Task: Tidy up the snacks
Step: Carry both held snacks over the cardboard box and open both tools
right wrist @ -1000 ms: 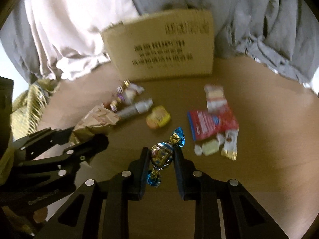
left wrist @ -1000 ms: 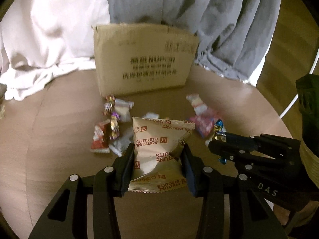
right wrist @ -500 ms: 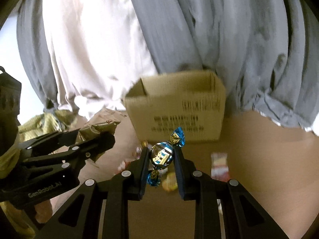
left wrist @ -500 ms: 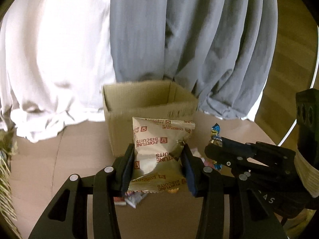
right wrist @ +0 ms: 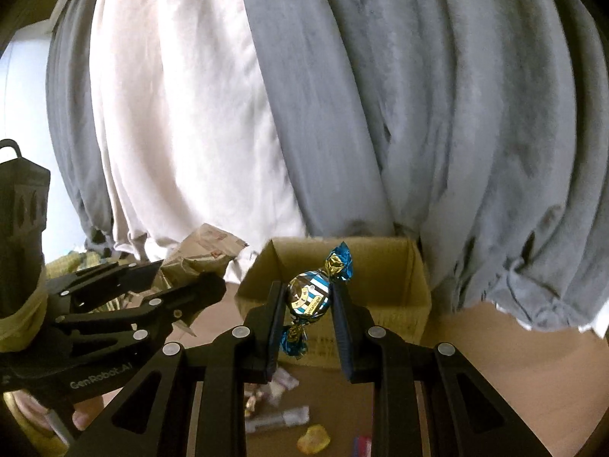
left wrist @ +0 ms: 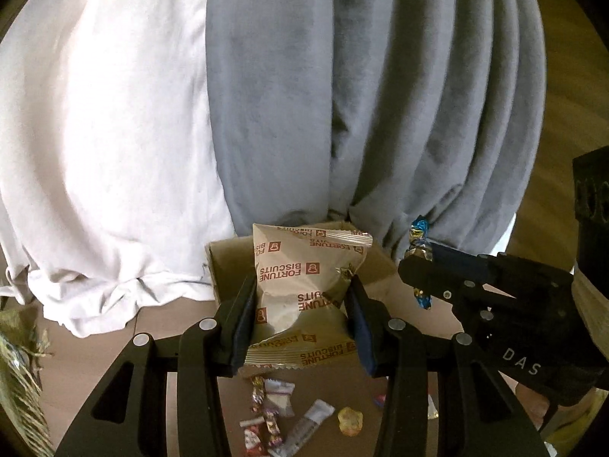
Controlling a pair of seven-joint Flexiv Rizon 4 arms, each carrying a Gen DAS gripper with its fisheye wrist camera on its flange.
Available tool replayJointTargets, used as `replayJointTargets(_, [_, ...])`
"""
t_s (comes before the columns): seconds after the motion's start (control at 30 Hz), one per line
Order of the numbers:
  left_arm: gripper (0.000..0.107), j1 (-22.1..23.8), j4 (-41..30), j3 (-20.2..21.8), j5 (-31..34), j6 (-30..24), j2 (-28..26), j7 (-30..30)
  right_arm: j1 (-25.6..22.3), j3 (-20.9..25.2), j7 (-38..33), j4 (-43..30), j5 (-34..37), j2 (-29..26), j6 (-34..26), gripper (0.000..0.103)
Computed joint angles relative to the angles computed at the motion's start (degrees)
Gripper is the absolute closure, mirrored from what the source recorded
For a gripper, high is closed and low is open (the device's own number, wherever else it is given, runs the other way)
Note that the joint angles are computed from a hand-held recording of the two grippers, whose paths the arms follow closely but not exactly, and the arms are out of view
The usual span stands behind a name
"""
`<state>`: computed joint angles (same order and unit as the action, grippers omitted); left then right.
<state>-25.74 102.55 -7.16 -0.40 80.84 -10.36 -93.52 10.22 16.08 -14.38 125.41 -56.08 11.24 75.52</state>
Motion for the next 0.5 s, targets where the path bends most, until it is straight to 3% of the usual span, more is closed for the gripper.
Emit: replayJointTargets(0.5, [0.062,1.1,-18.7,-0.5,-3.6,-17.5,-12.1,3.6,6.1,-4.9,-23.1,-12.2,21.3,-11.2,-7.4,0.077])
